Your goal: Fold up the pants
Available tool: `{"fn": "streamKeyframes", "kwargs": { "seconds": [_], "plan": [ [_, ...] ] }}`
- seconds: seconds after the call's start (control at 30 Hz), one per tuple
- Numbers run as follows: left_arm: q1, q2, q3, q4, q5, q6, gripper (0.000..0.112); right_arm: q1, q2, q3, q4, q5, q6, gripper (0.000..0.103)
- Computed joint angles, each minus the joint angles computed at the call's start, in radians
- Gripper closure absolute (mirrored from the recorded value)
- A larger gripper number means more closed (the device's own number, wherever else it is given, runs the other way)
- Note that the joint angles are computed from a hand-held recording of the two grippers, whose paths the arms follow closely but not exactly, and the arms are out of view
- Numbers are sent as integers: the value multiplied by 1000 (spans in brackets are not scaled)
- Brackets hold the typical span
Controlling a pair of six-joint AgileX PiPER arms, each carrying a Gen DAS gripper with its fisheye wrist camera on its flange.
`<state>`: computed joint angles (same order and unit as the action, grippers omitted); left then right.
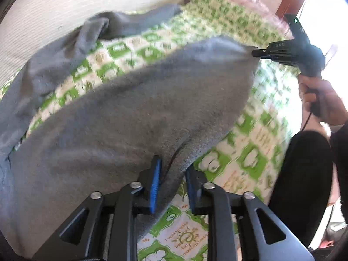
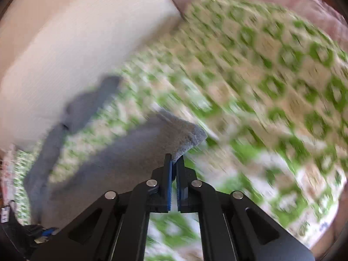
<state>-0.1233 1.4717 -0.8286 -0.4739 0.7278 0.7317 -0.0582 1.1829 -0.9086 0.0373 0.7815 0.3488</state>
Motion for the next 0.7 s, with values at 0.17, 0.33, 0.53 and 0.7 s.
{"fn": "streamKeyframes", "kwargs": {
  "seconds": [0.17, 0.33, 0.53, 0.7],
  "plan": [
    [70, -42, -19, -56, 91, 51, 52, -15, -13, 17, -1, 56, 47, 65],
    [161, -70, -99, -44, 166, 91, 51, 108, -45, -63, -157, 64, 186, 41],
    [214, 91, -310, 41, 163, 82, 51, 137, 169, -259, 50, -11, -30, 41],
    [277, 277, -609, 80, 277, 89, 50, 152, 429, -546, 173, 43, -265, 32]
  ]
}}
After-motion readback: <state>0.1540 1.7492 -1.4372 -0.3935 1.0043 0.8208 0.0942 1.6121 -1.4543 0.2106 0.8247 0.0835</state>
